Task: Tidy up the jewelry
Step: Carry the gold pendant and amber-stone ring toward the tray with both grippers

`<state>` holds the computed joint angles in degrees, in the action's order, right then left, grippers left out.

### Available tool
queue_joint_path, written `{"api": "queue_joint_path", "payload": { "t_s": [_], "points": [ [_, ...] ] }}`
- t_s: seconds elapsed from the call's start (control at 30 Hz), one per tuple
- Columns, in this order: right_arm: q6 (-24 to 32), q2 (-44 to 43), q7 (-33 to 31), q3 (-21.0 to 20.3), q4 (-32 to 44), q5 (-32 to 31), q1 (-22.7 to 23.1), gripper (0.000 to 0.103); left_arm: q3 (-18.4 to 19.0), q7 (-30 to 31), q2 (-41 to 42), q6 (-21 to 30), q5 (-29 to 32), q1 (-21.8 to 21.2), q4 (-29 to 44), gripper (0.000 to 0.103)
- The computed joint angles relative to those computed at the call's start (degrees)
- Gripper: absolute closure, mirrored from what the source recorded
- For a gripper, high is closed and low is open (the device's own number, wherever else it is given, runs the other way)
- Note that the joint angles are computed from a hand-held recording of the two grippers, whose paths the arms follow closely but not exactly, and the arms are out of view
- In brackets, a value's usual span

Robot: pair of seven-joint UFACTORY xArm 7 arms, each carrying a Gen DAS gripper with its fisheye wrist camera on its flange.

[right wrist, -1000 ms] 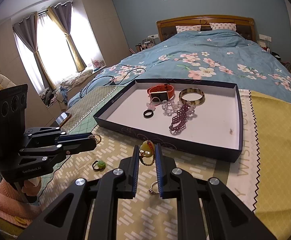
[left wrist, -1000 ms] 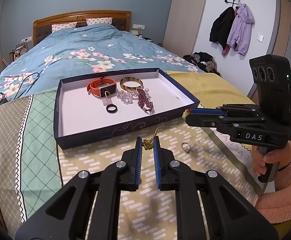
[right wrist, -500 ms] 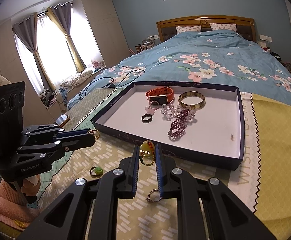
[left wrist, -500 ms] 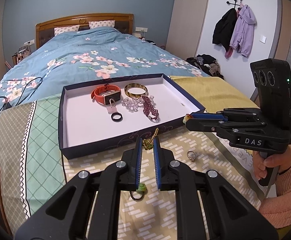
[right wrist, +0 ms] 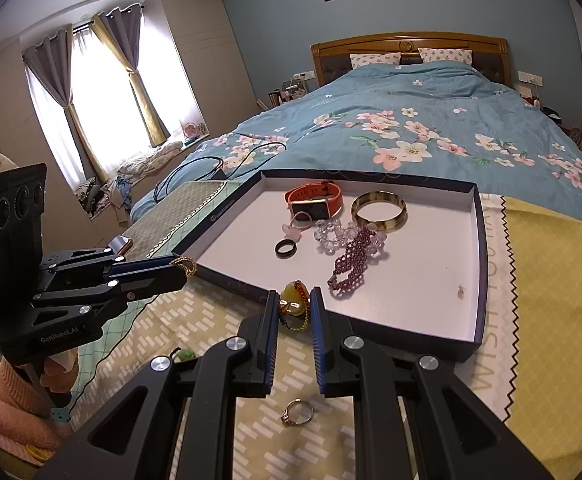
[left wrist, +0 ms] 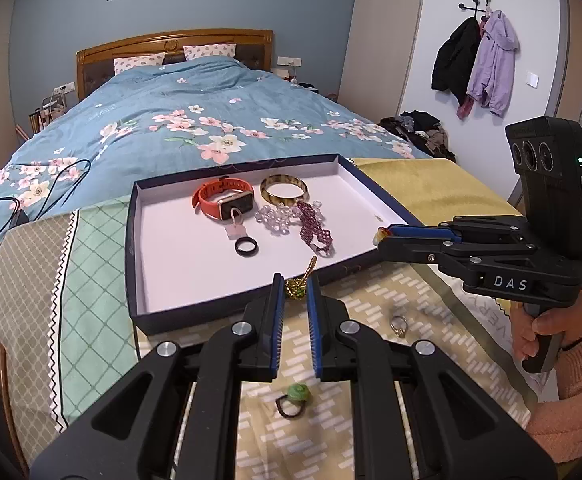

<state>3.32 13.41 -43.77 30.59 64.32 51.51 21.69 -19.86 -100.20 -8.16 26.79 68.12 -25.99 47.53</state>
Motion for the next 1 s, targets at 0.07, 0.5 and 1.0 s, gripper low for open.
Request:
{"api": "queue_joint_path", "payload": {
  "t_s": [0.07, 0.5, 1.0],
  "points": [
    [0.05, 0.38, 0.46, -0.32, 0.45, -0.73, 0.17, 0.089, 0.16, 0.21, -0.03, 0.0, 0.02, 0.11, 0.12, 0.091],
    [-0.26, 2.23, 4.68, 0.64, 2.09, -6.46, -1.35, 0.089, 1.22, 0.98, 0.85, -1.06, 0.24, 0.94, 1.26, 0.091],
    [0.01, 5.29, 11.89, 1.04, 4.85, -15.28, -2.58, 0.089, 2.72, 3.27, 3.5, -0.6, 0.07, 0.87, 3.88, 0.091]
  ]
}}
